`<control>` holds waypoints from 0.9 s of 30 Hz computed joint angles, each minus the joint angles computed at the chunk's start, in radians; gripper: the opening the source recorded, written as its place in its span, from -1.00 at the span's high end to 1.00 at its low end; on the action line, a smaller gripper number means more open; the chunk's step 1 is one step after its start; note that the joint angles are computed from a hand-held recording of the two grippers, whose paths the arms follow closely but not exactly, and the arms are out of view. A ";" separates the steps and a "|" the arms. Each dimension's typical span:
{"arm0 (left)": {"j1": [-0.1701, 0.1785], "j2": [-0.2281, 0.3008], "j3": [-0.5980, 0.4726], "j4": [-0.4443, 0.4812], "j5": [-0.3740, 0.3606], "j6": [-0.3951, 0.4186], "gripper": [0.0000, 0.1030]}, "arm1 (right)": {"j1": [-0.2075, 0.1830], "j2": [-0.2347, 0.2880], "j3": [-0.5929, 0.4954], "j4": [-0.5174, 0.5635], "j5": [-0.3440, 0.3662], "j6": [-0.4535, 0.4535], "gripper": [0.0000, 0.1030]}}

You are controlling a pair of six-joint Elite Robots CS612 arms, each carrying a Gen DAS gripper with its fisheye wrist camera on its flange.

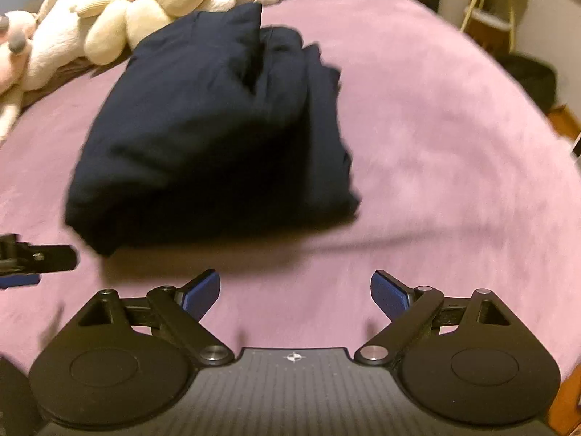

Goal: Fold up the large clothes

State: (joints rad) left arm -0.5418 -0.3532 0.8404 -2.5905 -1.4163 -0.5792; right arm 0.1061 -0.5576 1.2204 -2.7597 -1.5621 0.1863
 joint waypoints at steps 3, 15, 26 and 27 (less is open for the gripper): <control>-0.011 -0.008 0.004 0.023 0.051 0.029 -1.00 | 0.013 -0.016 0.000 0.067 -0.049 0.014 -0.85; -0.029 -0.019 0.007 0.050 0.129 0.076 -1.00 | 0.045 -0.017 -0.059 0.100 -0.135 0.024 -0.98; -0.032 -0.012 -0.006 0.057 0.150 0.090 -1.00 | 0.046 -0.015 -0.066 0.124 -0.132 0.035 -0.99; -0.032 -0.012 -0.005 0.054 0.148 0.091 -1.00 | 0.046 -0.014 -0.066 0.124 -0.136 0.035 -0.98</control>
State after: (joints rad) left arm -0.5737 -0.3650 0.8355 -2.5368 -1.2680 -0.4881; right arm 0.1523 -0.5718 1.1548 -2.6359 -1.6978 0.2208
